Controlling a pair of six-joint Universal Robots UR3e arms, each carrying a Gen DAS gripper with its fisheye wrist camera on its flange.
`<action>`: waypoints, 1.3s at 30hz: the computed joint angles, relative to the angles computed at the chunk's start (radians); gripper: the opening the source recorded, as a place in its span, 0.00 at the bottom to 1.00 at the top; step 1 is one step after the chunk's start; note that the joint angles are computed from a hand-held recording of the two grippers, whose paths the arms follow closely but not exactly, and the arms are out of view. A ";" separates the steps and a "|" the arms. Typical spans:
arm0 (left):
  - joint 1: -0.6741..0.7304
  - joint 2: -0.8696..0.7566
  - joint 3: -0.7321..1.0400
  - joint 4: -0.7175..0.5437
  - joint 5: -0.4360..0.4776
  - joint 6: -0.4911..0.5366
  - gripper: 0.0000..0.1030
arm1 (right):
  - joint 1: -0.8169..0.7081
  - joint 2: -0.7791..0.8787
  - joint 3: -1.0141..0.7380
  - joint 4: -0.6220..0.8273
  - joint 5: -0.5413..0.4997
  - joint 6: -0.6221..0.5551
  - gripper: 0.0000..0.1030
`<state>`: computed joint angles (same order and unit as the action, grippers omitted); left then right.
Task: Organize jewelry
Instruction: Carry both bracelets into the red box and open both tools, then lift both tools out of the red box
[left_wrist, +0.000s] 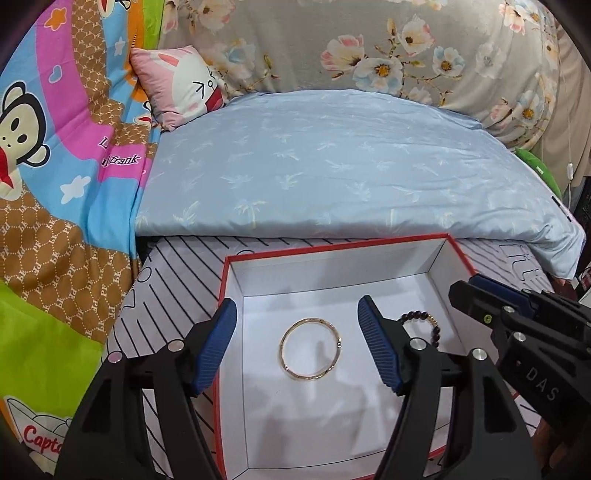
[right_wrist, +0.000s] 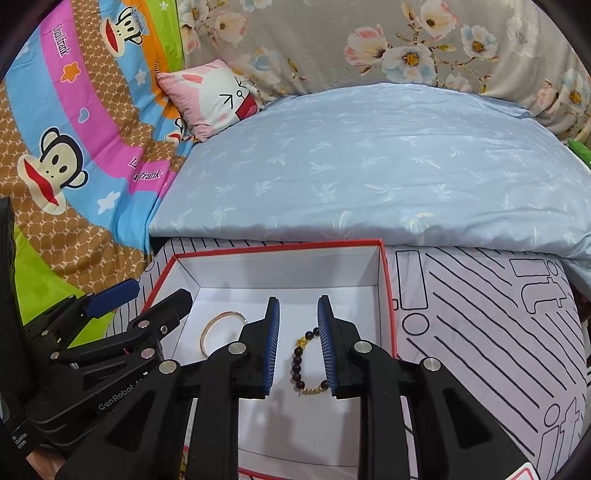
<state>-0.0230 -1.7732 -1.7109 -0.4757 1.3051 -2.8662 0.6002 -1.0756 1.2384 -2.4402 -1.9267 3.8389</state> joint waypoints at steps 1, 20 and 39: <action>0.001 -0.004 -0.005 0.007 0.007 0.001 0.64 | 0.001 0.002 0.003 -0.002 0.002 0.002 0.22; 0.002 -0.145 0.020 0.105 0.125 -0.031 0.65 | 0.028 0.008 0.050 -0.019 0.009 0.043 0.22; 0.207 0.439 -0.363 -0.135 -0.137 0.147 0.82 | 0.256 -0.123 0.024 0.195 -0.246 0.205 0.31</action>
